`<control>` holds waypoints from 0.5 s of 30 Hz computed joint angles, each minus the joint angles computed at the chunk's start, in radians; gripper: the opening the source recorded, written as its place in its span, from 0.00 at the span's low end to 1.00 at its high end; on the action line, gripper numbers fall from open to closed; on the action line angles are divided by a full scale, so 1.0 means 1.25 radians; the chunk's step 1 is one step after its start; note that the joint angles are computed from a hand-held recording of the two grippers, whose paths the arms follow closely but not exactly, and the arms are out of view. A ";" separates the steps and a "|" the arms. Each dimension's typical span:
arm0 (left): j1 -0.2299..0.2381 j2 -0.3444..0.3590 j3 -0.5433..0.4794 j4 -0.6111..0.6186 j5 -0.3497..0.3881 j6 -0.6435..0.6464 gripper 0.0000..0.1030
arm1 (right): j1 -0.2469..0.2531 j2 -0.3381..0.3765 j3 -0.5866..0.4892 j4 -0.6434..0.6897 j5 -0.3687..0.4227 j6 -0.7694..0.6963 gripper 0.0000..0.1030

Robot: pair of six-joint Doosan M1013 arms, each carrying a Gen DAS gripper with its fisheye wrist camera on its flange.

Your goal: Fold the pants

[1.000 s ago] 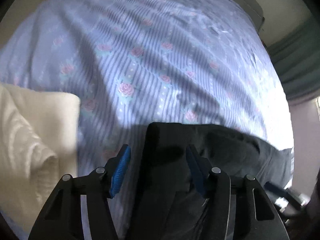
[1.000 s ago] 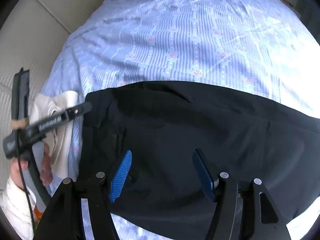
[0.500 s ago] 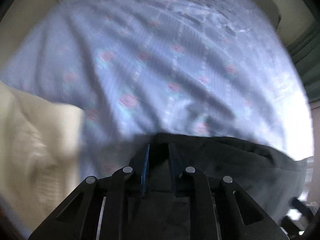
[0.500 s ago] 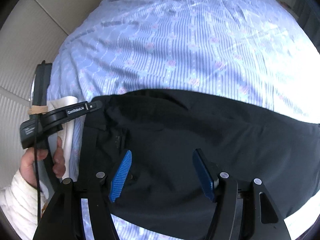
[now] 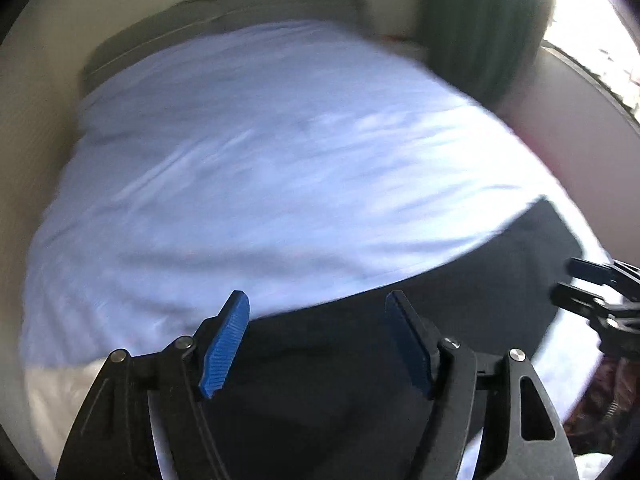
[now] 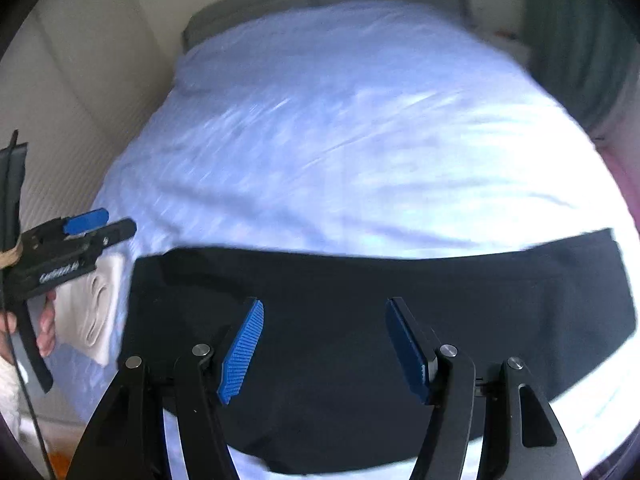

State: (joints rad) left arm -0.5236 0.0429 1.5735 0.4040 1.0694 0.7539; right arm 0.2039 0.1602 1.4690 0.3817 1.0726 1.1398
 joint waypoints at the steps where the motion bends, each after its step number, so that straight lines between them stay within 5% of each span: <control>1: -0.010 0.022 -0.030 -0.019 -0.018 0.023 0.68 | -0.032 -0.003 -0.004 0.008 -0.002 -0.004 0.63; 7: -0.032 0.210 -0.265 -0.279 -0.091 0.321 0.74 | -0.195 0.010 -0.036 0.025 -0.033 0.035 0.63; 11: -0.041 0.382 -0.499 -0.415 0.000 0.484 0.75 | -0.285 0.036 -0.051 0.009 -0.060 0.112 0.63; 15: -0.055 0.541 -0.731 -0.468 0.126 0.522 0.75 | -0.342 0.066 -0.053 -0.008 -0.100 0.173 0.63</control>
State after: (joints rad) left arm -0.5922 0.7193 0.6597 -0.1816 1.2270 1.4068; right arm -0.2239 0.2429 1.4027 0.3715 0.9472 1.3566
